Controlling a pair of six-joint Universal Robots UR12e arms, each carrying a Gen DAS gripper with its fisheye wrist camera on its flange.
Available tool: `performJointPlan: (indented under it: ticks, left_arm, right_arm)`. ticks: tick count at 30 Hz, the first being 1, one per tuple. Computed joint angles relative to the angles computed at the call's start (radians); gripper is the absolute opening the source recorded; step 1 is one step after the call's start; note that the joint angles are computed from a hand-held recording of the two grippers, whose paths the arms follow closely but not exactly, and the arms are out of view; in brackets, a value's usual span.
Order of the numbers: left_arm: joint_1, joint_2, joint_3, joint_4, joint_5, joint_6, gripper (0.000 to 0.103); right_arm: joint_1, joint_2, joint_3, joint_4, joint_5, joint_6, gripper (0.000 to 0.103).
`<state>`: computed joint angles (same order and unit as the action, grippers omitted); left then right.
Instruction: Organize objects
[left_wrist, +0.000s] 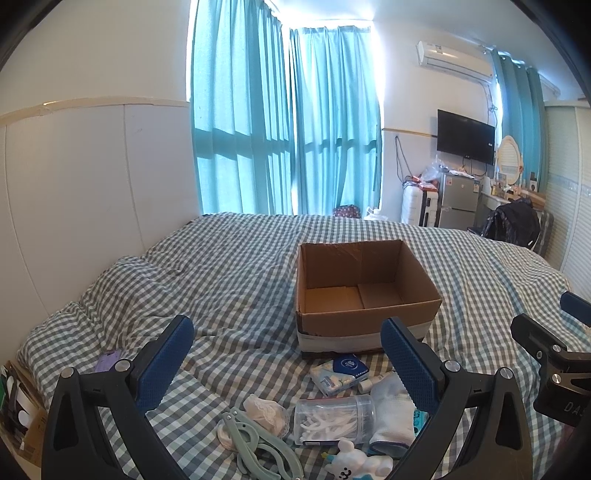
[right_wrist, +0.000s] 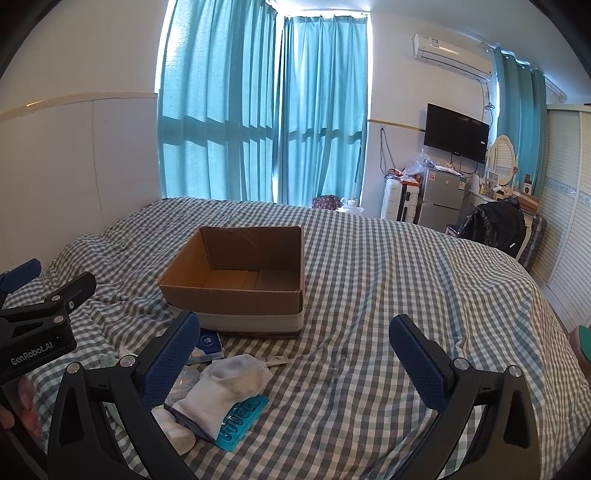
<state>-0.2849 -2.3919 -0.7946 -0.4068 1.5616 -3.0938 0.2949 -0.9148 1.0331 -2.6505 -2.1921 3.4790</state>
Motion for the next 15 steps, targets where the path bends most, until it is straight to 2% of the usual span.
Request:
performJointPlan:
  ticks: [15]
  left_arm:
    - [0.001,-0.001,0.009,-0.008,0.009,-0.001,0.103]
  right_arm:
    - [0.004,0.004,-0.011,-0.005,0.004,-0.013,0.103]
